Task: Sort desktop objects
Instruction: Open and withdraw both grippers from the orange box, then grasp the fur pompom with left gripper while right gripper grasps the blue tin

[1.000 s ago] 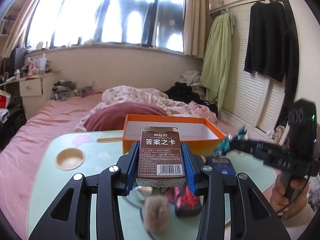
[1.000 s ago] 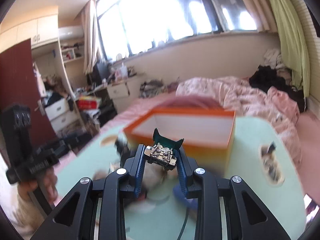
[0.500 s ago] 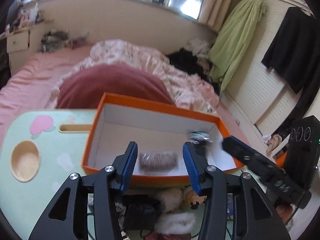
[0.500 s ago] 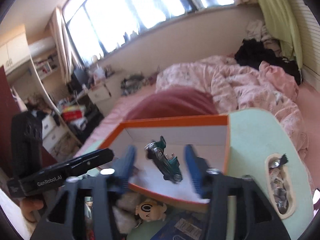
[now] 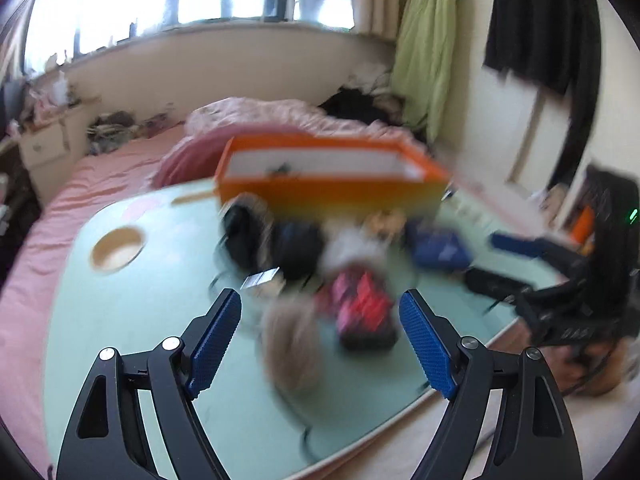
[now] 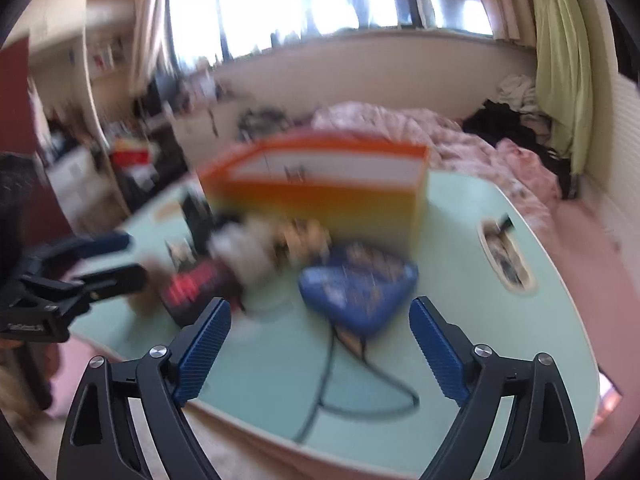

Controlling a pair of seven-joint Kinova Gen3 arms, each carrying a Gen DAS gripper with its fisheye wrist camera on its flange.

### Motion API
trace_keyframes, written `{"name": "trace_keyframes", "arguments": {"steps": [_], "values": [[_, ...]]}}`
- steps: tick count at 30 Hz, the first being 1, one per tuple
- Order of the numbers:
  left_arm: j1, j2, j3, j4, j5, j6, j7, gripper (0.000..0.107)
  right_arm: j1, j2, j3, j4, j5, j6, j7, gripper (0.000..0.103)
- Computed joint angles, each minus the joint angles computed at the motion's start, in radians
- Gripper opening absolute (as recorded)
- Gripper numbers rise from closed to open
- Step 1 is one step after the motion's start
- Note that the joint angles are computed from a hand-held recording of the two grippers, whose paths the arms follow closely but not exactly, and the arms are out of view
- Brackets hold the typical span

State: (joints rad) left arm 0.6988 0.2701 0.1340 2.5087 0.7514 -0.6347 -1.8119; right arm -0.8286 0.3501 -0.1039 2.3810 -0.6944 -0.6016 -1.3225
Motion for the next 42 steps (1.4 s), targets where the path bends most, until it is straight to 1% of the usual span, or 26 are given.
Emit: {"name": "trace_keyframes", "arguments": {"steps": [2, 3, 4, 5, 7, 9, 10, 11, 12, 13, 16, 18, 19, 21, 23, 29, 32, 34, 35, 36, 37, 38, 39, 40, 41, 42], "values": [[0.011, 0.042, 0.027, 0.015, 0.061, -0.066, 0.003, 0.081, -0.012, 0.029, -0.005, -0.006, -0.053, 0.001, 0.033, 0.093], [-0.012, 0.058, 0.061, 0.022, 0.068, -0.090, 0.029, 0.081, -0.027, 0.053, 0.003, -0.009, -0.068, -0.014, 0.032, 0.098], [-0.042, 0.081, 0.085, 0.019, 0.058, -0.098, 0.055, 0.081, -0.061, 0.078, 0.026, -0.011, -0.091, -0.045, 0.048, 0.103], [-0.056, 0.097, 0.091, 0.015, 0.048, -0.090, 0.065, 0.082, -0.094, 0.106, 0.045, -0.015, -0.126, -0.083, 0.068, 0.103], [-0.030, 0.136, 0.079, 0.002, 0.078, -0.114, 0.042, 0.082, -0.106, 0.118, 0.038, -0.008, -0.146, -0.116, 0.067, 0.103], [0.051, 0.166, 0.036, -0.018, 0.140, -0.143, -0.008, 0.083, -0.096, 0.118, 0.028, -0.005, -0.142, -0.124, 0.070, 0.103], [0.071, 0.164, 0.027, -0.022, 0.147, -0.141, -0.029, 0.087, -0.090, 0.121, 0.022, 0.000, -0.132, -0.132, 0.062, 0.103], [0.074, 0.159, 0.025, -0.027, 0.138, -0.123, -0.038, 0.091, -0.083, 0.121, 0.017, 0.004, -0.122, -0.137, 0.053, 0.103], [0.058, 0.157, 0.028, -0.031, 0.113, -0.107, -0.032, 0.099, -0.079, 0.122, 0.015, 0.007, -0.117, -0.141, 0.048, 0.103], [0.052, 0.155, 0.014, -0.031, 0.076, -0.085, -0.011, 0.103, -0.078, 0.122, 0.013, 0.011, -0.113, -0.146, 0.044, 0.103], [0.098, 0.154, -0.055, -0.028, 0.028, -0.067, 0.034, 0.103, -0.073, 0.124, 0.010, 0.018, -0.100, -0.156, 0.037, 0.103], [0.145, 0.152, -0.125, -0.031, -0.013, -0.042, 0.068, 0.103, -0.078, 0.123, 0.012, 0.010, -0.111, -0.150, 0.047, 0.103], [0.153, 0.152, -0.138, -0.031, -0.024, -0.040, 0.078, 0.103, -0.079, 0.121, 0.013, 0.007, -0.113, -0.147, 0.052, 0.103], [0.138, 0.149, -0.118, -0.022, -0.025, -0.052, 0.075, 0.103, -0.079, 0.121, 0.013, 0.004, -0.114, -0.144, 0.055, 0.103], [0.152, 0.152, -0.141, -0.026, -0.043, -0.046, 0.088, 0.103, -0.080, 0.121, 0.012, 0.004, -0.118, -0.146, 0.057, 0.103], [0.160, 0.158, -0.145, -0.023, -0.045, -0.057, 0.099, 0.103, -0.079, 0.121, 0.010, 0.005, -0.118, -0.147, 0.057, 0.103], [0.140, 0.155, -0.111, -0.016, -0.031, -0.074, 0.085, 0.103, -0.080, 0.122, 0.009, 0.005, -0.119, -0.149, 0.056, 0.103], [0.157, 0.150, -0.132, -0.003, -0.052, -0.086, 0.115, 0.103, -0.082, 0.122, 0.009, 0.005, -0.123, -0.149, 0.058, 0.103], [0.166, 0.149, -0.137, 0.009, -0.058, -0.109, 0.136, 0.102, -0.081, 0.122, 0.009, 0.005, -0.121, -0.149, 0.056, 0.103], [0.171, 0.148, -0.137, 0.022, -0.058, -0.136, 0.153, 0.101, -0.081, 0.122, 0.009, 0.006, -0.120, -0.150, 0.056, 0.103], [0.166, 0.148, -0.122, 0.033, -0.048, -0.164, 0.159, 0.097, -0.082, 0.123, 0.009, 0.006, -0.122, -0.150, 0.057, 0.103], [0.173, 0.146, -0.126, 0.045, -0.049, -0.187, 0.178, 0.094, -0.081, 0.123, 0.009, 0.006, -0.121, -0.151, 0.056, 0.103], [0.161, 0.145, -0.118, 0.053, -0.058, -0.201, 0.191, 0.085, -0.082, 0.123, 0.009, 0.006, -0.122, -0.151, 0.056, 0.103], [0.159, 0.142, -0.128, 0.057, -0.076, -0.198, 0.208, 0.074, -0.083, 0.123, 0.008, 0.006, -0.122, -0.152, 0.055, 0.103], [0.146, 0.139, -0.127, 0.055, -0.087, -0.184, 0.211, 0.069, -0.081, 0.123, 0.008, 0.007, -0.120, -0.153, 0.054, 0.103], [0.135, 0.137, -0.132, 0.048, -0.099, -0.159, 0.211, 0.058, -0.082, 0.124, 0.008, 0.007, -0.121, -0.153, 0.054, 0.103]]}}
